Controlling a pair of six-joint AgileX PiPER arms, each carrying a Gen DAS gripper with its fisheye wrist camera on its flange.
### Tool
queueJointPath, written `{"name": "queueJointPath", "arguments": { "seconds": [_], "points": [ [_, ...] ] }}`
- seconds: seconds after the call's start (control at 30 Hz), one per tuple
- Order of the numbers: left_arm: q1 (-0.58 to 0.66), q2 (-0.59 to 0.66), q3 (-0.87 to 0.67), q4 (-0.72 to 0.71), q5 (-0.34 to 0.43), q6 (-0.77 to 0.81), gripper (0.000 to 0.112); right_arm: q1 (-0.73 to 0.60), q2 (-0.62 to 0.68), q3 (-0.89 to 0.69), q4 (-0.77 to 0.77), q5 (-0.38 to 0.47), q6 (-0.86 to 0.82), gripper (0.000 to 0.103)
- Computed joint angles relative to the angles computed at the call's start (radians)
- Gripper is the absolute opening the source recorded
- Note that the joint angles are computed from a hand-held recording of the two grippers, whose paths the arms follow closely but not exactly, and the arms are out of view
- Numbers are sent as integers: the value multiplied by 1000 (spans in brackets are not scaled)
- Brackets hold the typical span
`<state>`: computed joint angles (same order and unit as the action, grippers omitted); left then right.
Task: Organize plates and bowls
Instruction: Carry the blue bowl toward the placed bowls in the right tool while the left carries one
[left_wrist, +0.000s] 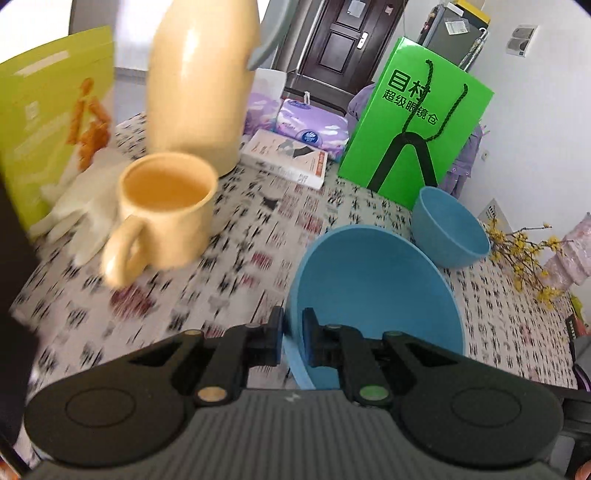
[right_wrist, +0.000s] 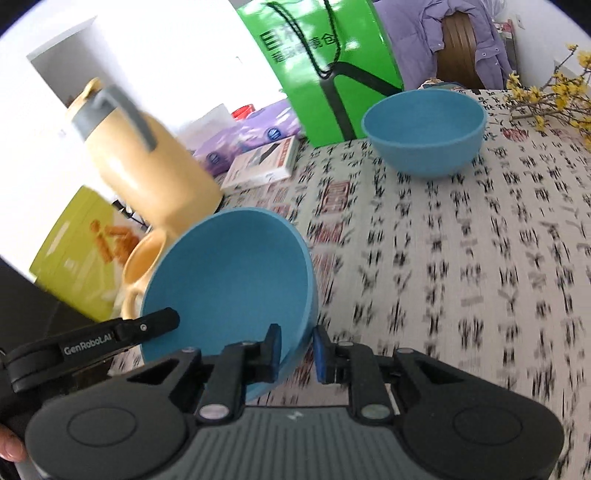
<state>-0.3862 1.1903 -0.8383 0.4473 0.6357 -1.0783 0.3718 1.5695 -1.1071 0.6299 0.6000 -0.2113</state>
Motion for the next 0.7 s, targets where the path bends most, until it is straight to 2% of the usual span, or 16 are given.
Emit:
{"name": "queueJointPath", "arguments": {
  "seconds": [0.17,0.33,0.7],
  "points": [
    [-96,-106,66,71,88,-107,11,38,-88,85,-19,-15,37,18],
    [-122,-146,90,74,116,-141,11,59,-128,115,-36,-24,64,18],
    [-226,-89,55,143,128,-261,11,-20,-163,157,7,-3,2,18]
  ]
}}
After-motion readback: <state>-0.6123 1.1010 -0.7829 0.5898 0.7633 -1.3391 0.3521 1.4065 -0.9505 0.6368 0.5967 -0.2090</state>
